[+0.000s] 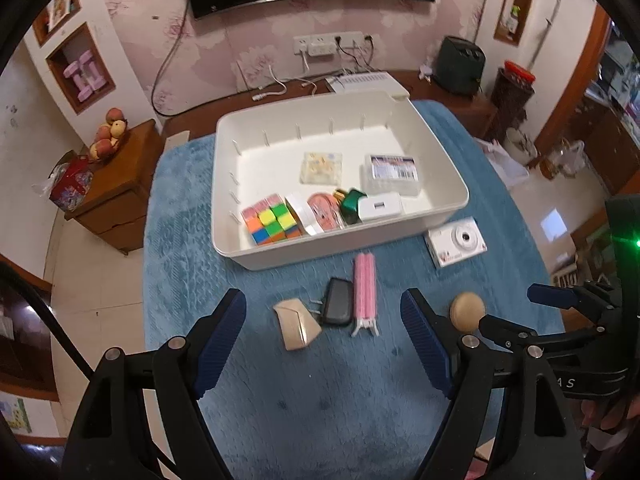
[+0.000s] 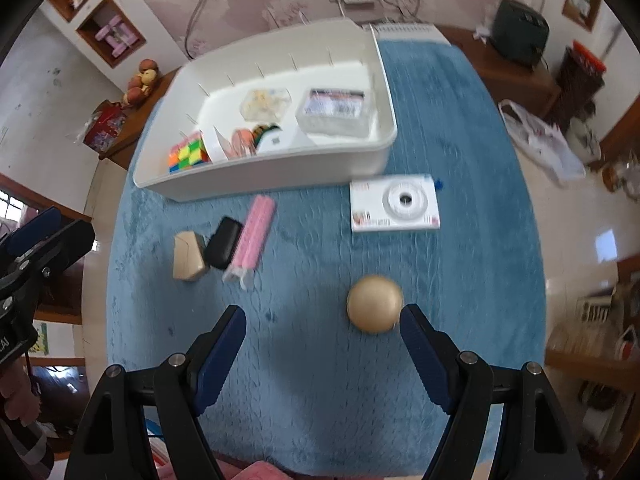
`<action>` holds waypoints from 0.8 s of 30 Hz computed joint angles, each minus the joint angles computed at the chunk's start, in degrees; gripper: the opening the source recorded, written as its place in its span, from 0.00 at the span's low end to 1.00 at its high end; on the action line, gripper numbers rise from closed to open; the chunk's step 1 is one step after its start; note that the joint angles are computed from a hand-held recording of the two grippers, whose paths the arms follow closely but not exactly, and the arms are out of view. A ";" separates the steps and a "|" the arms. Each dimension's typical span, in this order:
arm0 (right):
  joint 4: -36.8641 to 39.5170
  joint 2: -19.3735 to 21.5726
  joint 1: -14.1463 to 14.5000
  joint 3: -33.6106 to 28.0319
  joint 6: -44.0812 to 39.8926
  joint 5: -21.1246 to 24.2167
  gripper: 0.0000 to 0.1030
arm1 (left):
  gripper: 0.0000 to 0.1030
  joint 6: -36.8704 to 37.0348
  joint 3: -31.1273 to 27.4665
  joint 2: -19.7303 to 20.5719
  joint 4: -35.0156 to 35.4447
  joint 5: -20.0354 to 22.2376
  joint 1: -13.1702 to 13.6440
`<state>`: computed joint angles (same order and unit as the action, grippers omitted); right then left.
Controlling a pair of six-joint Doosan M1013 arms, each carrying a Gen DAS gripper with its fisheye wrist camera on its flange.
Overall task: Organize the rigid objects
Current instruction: 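Move both tools back over the remaining items on the table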
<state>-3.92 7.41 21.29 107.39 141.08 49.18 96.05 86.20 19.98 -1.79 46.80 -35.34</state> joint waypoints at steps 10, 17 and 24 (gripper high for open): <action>9.34 0.61 -1.29 3.84 2.60 -2.23 0.78 | 0.80 2.38 0.08 2.29 1.21 4.90 -0.51; 12.65 1.82 -2.32 5.50 4.40 -3.58 0.78 | 0.80 5.09 -1.39 5.09 0.10 9.33 -0.77; 14.17 3.04 -3.69 6.13 4.61 -4.39 0.78 | 0.80 5.20 -3.76 8.43 -1.31 14.52 -1.33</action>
<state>10.25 10.45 17.60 113.52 145.69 44.79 101.25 82.43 28.41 -3.10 61.32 -36.67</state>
